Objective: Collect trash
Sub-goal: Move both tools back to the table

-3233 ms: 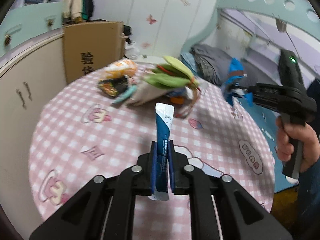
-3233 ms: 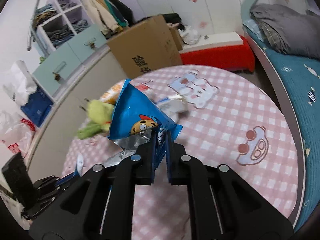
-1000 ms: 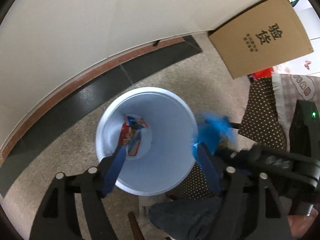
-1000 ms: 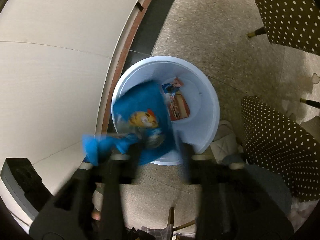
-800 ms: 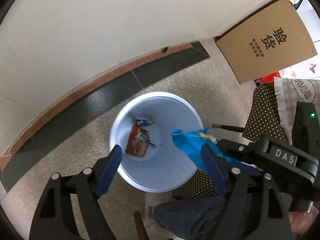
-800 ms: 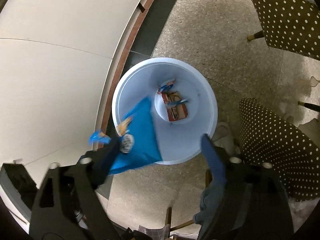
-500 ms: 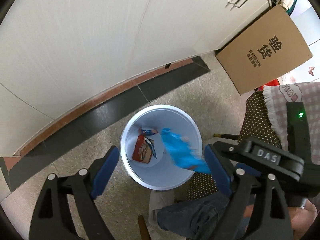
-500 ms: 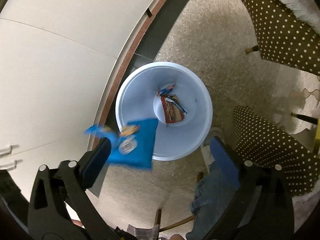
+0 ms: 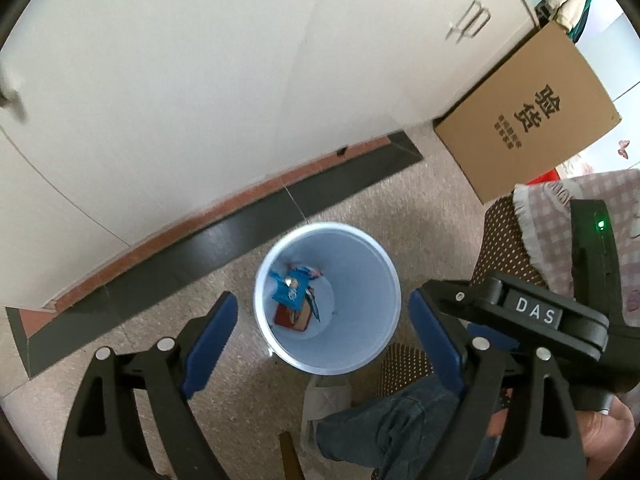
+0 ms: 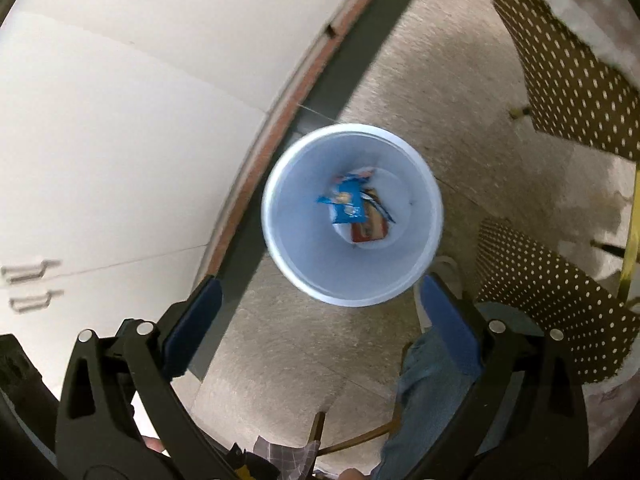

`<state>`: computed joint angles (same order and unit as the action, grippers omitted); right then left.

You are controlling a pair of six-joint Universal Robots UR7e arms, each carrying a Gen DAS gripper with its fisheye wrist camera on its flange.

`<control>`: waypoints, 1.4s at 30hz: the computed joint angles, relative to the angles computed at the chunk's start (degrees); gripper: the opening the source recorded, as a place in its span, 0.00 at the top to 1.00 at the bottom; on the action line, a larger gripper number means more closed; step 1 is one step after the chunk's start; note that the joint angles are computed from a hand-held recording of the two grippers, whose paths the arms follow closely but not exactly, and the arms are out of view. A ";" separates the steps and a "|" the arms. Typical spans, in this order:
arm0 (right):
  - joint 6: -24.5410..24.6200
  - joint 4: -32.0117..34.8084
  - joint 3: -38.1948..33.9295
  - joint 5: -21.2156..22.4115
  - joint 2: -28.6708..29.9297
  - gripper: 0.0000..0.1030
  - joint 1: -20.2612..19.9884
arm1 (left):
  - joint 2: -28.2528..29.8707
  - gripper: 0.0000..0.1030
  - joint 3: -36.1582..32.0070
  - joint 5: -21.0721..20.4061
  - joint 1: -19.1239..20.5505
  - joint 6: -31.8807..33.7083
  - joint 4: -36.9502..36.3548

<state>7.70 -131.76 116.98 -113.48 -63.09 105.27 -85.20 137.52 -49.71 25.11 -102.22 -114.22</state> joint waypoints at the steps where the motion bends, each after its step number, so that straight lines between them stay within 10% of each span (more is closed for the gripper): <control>1: -0.92 0.08 -0.10 0.88 -0.98 0.06 0.85 | -0.98 0.17 -0.99 0.35 -1.46 -2.10 3.83; 9: -6.88 0.15 -1.75 6.61 -9.93 0.06 8.34 | -1.32 0.17 -13.04 3.01 -11.91 -16.51 31.96; 19: -15.22 1.56 -6.53 11.15 -24.45 0.06 11.71 | 7.80 0.14 -28.36 8.05 -18.54 -20.21 47.51; 30: -22.90 3.26 -9.01 11.39 -37.48 0.06 7.73 | 20.20 0.14 -40.46 15.43 -19.74 -8.21 41.89; 42: -30.98 -3.38 -8.84 6.17 -46.95 0.06 -2.54 | 31.61 0.12 -46.19 17.93 -17.57 20.25 13.88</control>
